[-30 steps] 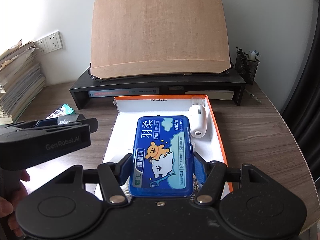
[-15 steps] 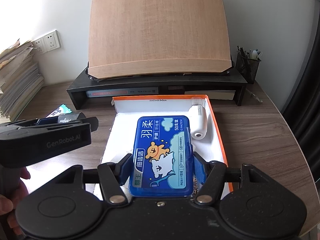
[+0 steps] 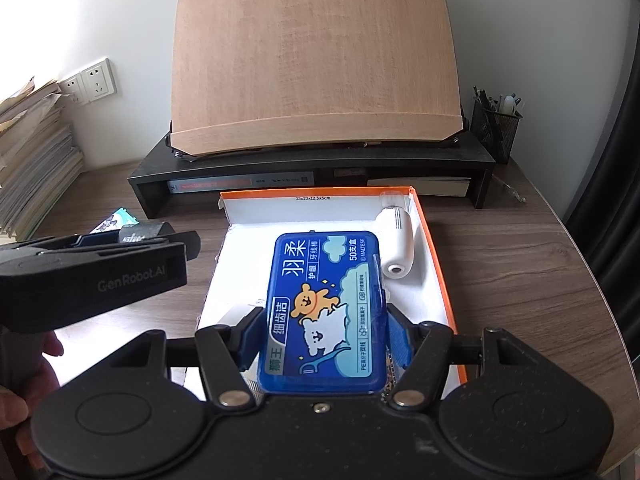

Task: Organize rigid objects
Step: 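Hold the black charger and blue toothpick box above the white box with both tools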

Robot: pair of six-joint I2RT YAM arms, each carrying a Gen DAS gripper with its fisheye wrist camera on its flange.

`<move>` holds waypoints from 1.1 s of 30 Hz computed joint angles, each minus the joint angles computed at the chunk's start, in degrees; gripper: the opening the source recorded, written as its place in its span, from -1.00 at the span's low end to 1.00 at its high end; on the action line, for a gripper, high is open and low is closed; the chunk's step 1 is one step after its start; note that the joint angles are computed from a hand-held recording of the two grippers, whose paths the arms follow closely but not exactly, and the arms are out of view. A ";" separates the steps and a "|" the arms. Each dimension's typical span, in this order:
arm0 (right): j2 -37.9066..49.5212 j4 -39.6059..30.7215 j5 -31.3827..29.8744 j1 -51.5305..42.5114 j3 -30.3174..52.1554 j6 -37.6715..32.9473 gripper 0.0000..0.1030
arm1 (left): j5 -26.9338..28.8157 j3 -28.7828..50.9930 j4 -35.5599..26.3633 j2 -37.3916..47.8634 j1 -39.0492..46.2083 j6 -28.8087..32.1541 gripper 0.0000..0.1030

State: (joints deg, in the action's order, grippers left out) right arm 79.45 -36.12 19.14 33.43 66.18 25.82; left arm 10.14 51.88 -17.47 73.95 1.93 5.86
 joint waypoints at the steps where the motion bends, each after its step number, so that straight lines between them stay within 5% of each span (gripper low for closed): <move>1: 0.02 -0.01 0.02 -0.01 -0.01 0.05 0.45 | 0.08 0.01 0.02 0.06 0.02 0.02 0.19; 33: 0.58 -0.43 -0.07 0.13 0.01 0.69 0.45 | 1.00 -0.28 0.03 0.49 0.37 0.42 0.19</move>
